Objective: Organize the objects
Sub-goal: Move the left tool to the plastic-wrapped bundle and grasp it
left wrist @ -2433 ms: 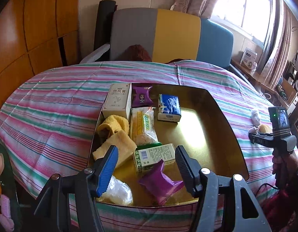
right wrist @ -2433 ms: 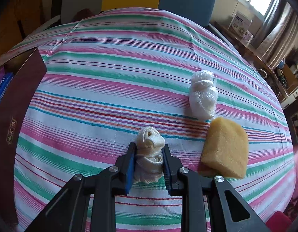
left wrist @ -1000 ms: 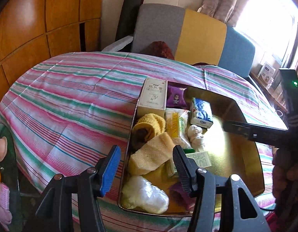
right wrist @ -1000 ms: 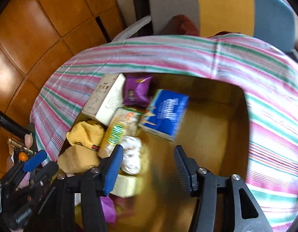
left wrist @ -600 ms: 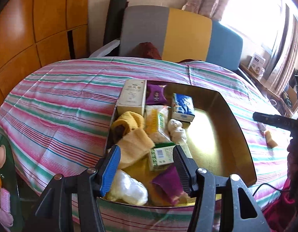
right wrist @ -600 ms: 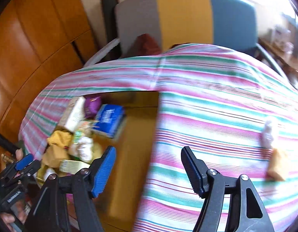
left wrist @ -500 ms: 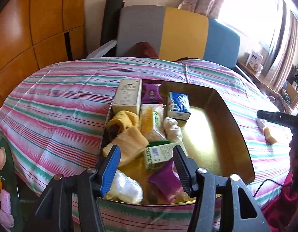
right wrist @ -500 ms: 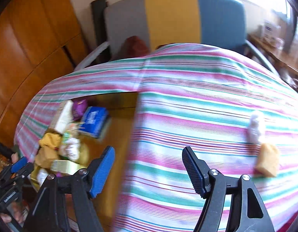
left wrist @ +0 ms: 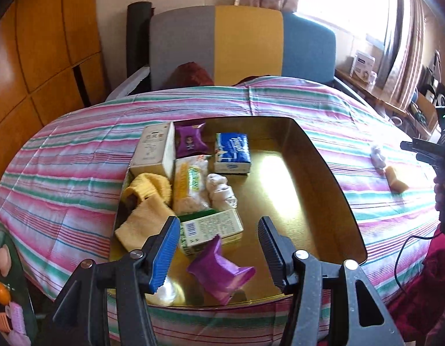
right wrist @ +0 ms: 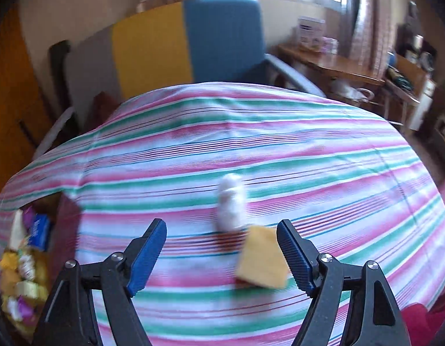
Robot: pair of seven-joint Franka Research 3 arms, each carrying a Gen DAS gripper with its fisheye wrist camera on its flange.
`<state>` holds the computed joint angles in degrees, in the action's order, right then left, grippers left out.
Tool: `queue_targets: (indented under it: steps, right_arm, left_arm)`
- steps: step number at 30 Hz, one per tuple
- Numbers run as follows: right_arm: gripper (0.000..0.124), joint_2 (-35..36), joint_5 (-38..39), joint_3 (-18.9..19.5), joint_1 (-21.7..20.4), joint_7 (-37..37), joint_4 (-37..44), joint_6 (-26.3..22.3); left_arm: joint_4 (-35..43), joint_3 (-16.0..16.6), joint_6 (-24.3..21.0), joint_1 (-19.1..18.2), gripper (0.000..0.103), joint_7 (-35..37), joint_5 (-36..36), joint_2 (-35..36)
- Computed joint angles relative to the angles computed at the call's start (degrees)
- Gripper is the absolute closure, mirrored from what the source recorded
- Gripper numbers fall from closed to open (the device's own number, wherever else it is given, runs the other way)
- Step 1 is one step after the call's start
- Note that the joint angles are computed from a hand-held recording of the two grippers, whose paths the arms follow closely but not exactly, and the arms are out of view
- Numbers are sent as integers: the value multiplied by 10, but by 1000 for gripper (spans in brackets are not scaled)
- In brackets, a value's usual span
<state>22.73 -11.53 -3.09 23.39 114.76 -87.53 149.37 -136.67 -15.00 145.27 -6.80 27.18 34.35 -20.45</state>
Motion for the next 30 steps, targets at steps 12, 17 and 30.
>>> queue_targets:
  steps: [12,17,30]
  right_arm:
    - [48,-1,62,-5,-47,122,-22,-12]
    - [44,-3,62,-4,-45,124,-23,-25]
    - [41,-4,131,13,-69,101,-30,-31]
  left_arm:
    - [105,-7,-19,-27,46,36,19,98]
    - [148,-3,-20,-46,46,62,16,138]
    - [243,7,-28,-86,46,107,14,224]
